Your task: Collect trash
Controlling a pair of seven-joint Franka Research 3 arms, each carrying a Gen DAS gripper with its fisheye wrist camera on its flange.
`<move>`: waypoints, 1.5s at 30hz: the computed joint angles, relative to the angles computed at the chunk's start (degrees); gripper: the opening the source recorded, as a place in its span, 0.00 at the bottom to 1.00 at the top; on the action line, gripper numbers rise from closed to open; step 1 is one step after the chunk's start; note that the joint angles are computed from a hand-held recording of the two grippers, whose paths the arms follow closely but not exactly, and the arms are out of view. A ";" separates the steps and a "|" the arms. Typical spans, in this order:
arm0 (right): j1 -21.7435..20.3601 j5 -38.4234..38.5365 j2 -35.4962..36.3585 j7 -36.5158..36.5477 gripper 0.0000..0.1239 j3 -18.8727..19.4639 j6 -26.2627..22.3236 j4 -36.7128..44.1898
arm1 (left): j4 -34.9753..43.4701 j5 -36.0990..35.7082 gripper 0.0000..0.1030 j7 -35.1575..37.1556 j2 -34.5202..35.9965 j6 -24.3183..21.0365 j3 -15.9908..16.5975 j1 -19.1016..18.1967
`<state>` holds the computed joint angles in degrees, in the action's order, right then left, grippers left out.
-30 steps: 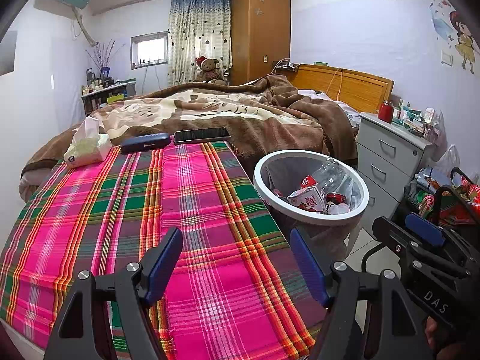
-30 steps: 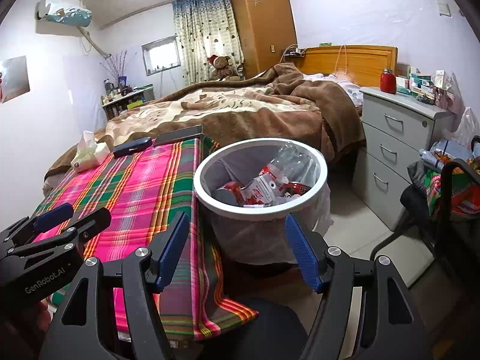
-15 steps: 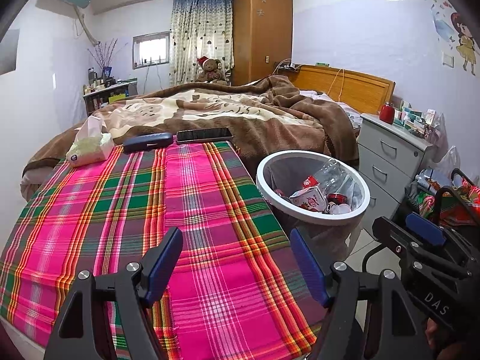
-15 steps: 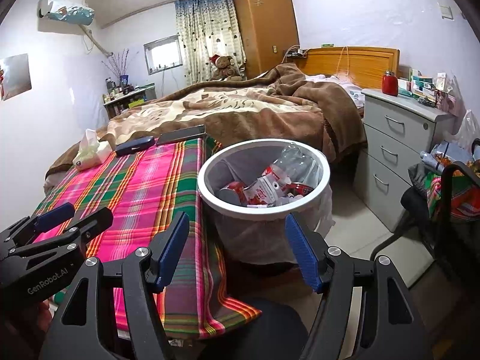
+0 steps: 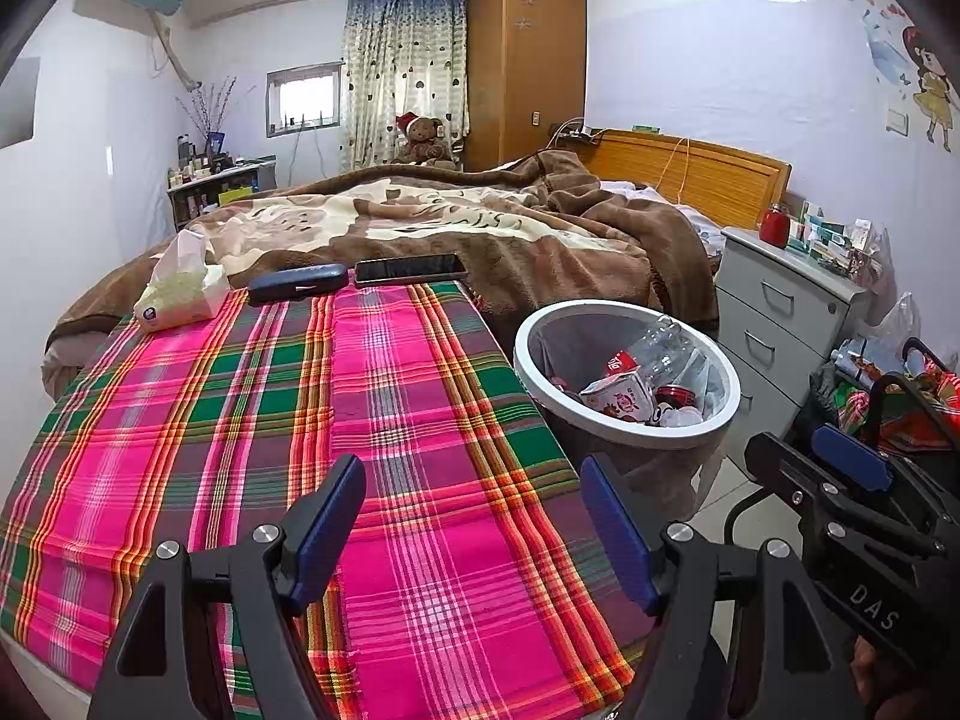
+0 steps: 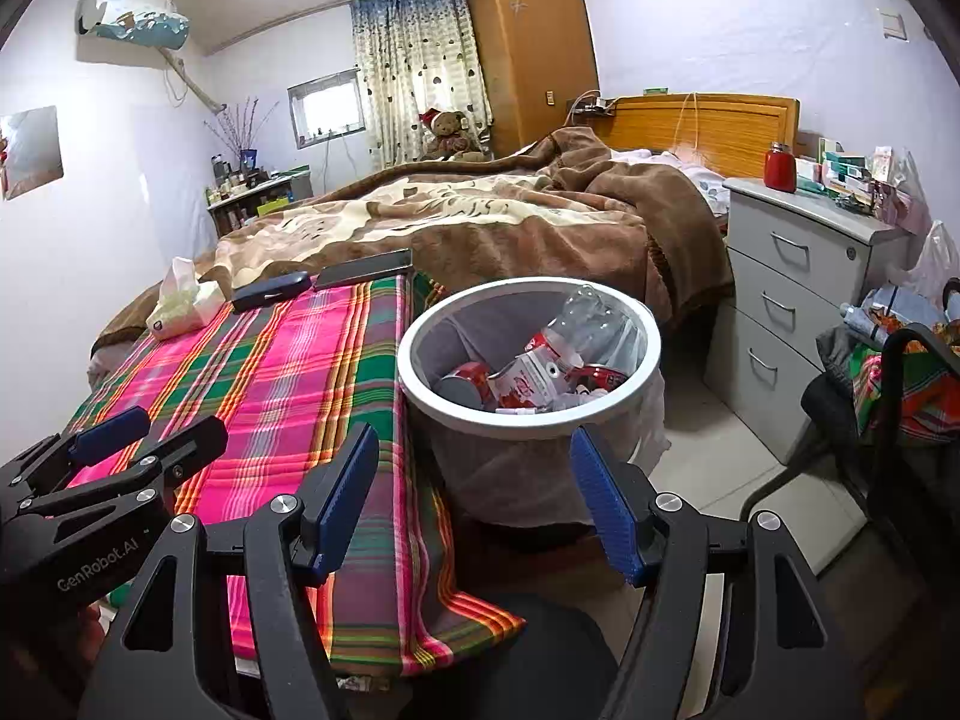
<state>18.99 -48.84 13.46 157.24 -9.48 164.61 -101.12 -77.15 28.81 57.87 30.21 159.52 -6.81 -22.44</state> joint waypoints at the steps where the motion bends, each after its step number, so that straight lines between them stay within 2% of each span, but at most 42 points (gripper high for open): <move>1: 0.05 -0.08 -0.06 0.06 0.55 -0.03 -0.05 -0.03 | -0.06 -0.07 0.72 0.00 -0.01 0.10 -0.03 0.04; 45: 0.32 0.42 -0.04 -0.56 0.55 0.35 -0.48 0.15 | -1.51 -0.68 0.72 0.36 -0.99 0.69 -0.39 0.41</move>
<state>19.31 -48.42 13.42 156.68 -9.13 164.13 -100.97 -78.66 28.13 58.23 29.23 160.21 -7.19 -22.03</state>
